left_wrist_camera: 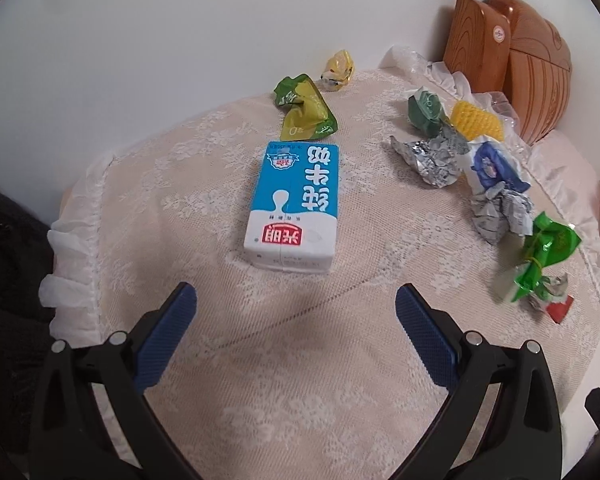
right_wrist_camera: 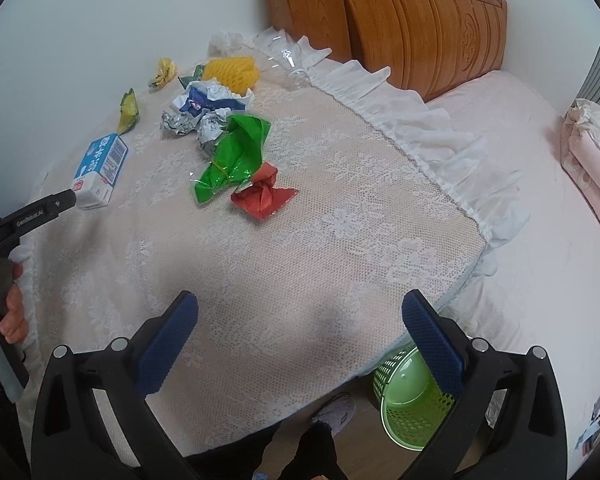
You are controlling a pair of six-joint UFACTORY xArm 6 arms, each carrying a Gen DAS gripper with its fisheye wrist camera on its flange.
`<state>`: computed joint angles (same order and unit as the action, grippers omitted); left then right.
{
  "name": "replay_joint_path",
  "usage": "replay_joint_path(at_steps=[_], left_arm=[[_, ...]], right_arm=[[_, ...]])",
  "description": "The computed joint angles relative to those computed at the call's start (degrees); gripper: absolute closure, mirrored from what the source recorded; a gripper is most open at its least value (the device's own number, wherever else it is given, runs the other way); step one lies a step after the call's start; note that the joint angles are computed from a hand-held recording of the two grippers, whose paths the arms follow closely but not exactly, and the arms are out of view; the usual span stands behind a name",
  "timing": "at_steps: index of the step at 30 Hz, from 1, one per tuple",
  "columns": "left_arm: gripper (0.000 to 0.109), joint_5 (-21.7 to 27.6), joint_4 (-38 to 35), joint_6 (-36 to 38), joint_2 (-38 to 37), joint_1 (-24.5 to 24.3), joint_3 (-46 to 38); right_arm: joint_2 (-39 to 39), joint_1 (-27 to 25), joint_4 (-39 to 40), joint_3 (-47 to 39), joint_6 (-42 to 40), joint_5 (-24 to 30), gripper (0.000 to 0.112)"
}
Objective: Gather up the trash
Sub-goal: 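Grasp the milk carton with the left tool while the right tool grasps the green wrapper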
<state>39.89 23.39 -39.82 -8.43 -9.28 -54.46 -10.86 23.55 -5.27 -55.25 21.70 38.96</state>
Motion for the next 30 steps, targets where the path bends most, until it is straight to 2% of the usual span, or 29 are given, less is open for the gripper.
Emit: replay_joint_path(at_steps=[7,12,13,15,17,24,30], left_arm=[[0.013,-3.09,-4.49,8.42,13.33,4.48,-9.30],[0.014,-3.86,-6.21,10.78,18.48,5.42,-13.68],[0.016,-4.16,-6.19,11.04,18.81,5.43,-13.90],[0.034,-4.89,-7.51,12.70,19.20,5.40,-14.08],[0.045,-4.96,-8.03,13.49,19.48,5.26,-14.24],[0.045,-7.49,-9.97,13.66,16.19,5.19,-10.50],[0.045,-7.81,-7.08,11.16,10.32,4.38,-6.20]], right_arm=[[7.84,1.28,-2.15,-6.75,2.77,-0.47,0.011],[11.55,1.35,-3.37,-10.11,3.98,-1.33,0.011],[12.17,1.21,-3.52,-10.70,4.35,-1.51,0.011],[13.21,0.88,-3.50,-11.68,4.69,-2.01,0.011],[14.06,0.47,-3.46,-12.65,4.76,-2.37,0.011],[20.11,-0.55,1.30,-19.96,0.32,-3.83,0.011],[30.00,-0.34,4.86,-31.77,-4.79,0.93,0.013]])
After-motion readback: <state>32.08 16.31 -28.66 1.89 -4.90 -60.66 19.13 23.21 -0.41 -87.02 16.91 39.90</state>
